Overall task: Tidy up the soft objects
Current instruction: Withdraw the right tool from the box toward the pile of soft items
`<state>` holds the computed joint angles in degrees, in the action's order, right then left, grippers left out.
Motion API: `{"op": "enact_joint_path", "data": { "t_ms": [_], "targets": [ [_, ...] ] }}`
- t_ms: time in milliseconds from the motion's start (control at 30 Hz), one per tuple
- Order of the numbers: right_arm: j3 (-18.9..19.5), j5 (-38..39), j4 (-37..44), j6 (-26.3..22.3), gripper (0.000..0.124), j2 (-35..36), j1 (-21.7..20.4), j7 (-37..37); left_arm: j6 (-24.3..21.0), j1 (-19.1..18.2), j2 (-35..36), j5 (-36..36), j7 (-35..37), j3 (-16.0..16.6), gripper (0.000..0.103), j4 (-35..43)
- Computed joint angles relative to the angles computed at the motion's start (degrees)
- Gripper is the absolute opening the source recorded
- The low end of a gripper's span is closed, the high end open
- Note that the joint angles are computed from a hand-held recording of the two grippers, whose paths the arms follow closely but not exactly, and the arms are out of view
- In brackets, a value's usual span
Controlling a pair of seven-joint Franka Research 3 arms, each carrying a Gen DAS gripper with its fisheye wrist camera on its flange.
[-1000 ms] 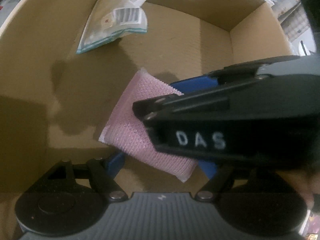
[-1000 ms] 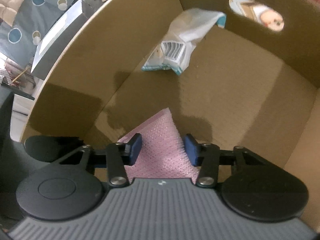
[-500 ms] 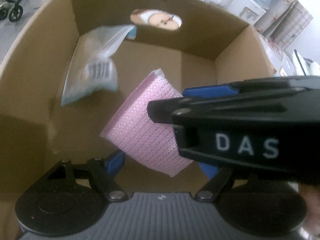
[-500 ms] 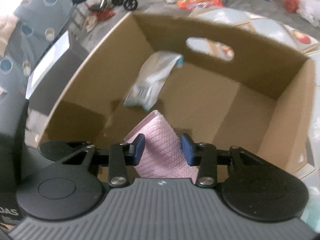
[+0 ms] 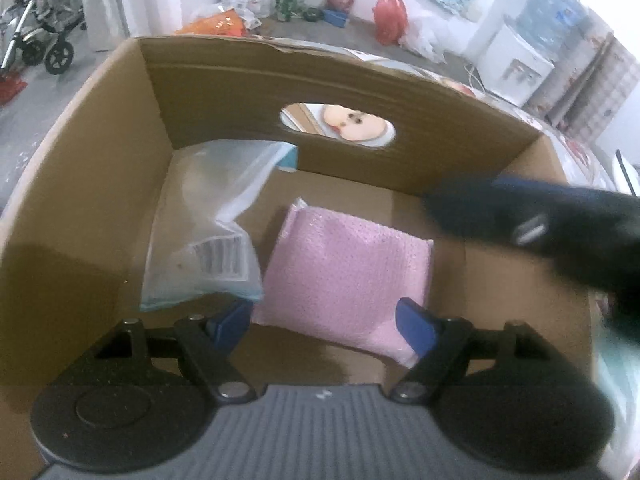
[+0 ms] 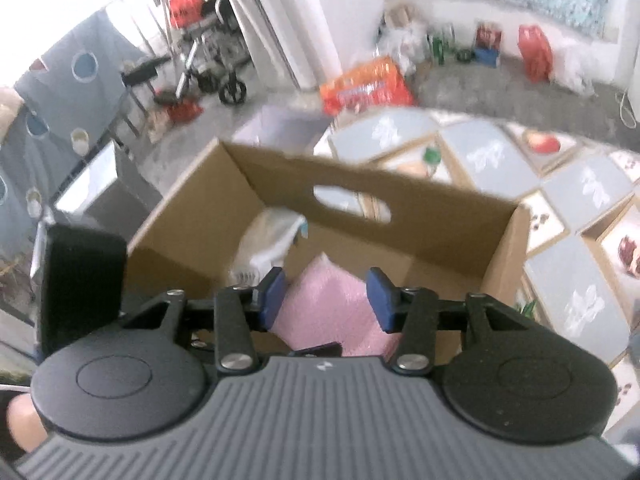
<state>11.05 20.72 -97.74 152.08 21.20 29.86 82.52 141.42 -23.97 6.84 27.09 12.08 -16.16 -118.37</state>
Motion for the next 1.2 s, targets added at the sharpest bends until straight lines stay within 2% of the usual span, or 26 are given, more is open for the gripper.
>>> {"op": "enact_joint_path", "data": {
  "t_ms": [133, 167, 267, 400, 433, 533, 667, 867, 1033, 1200],
  "targets": [
    [4.33, 12.79, -4.09, 2.58, 0.045, -4.42, -5.35, -9.06, 1.99, -0.27, -1.69, 0.82, -0.9, -0.38, 0.081, -1.98],
    [5.25, 17.1, -5.45, 2.76, 0.045, -6.03, -6.69, -12.44, 2.6, -0.69, -0.18, 1.97, -0.87, 0.05, 0.081, -0.93],
    [5.82, 29.34, -9.6, 1.58, 0.045, -11.07, -9.34, -22.53, 0.37, -1.21, -0.5, 2.35, 1.15, -0.97, 0.078, -0.63],
    [3.25, 42.03, -15.68, -2.0, 0.046, -17.61, -10.37, -32.58, 1.71, -1.57, 0.38, 0.59, 3.95, -1.31, 0.074, -0.2],
    [2.23, 44.11, -17.36, -2.84, 0.046, -19.27, -10.29, -34.09, 1.82, -1.69, 0.72, 0.4, 4.52, -1.31, 0.071, 0.2],
    [-0.77, 49.98, -24.8, -4.22, 0.048, -26.16, -9.17, -38.66, 1.43, -2.2, 2.57, 0.6, 6.27, -1.16, 0.07, 2.33],
    [-4.95, 54.2, -31.5, -5.05, 0.051, -32.06, -7.33, -42.08, 0.8, -2.15, 5.15, -2.93, 7.17, -0.86, 0.07, 4.97],
    [-8.59, 58.19, -36.83, -7.4, 0.057, -36.03, -7.0, -44.3, 5.31, -0.34, 7.99, -13.7, 1.77, -0.25, 0.077, 5.57],
    [-9.5, 60.48, -38.2, -9.1, 0.059, -36.99, -7.25, -46.41, 3.04, -1.52, 10.7, -10.39, -6.7, 2.3, 0.08, 8.77],
    [-9.85, 61.4, -38.71, -9.85, 0.061, -37.32, -8.0, -46.93, 0.05, -2.14, 13.84, -6.91, -9.37, 3.33, 0.082, 13.45]
  ]
}}
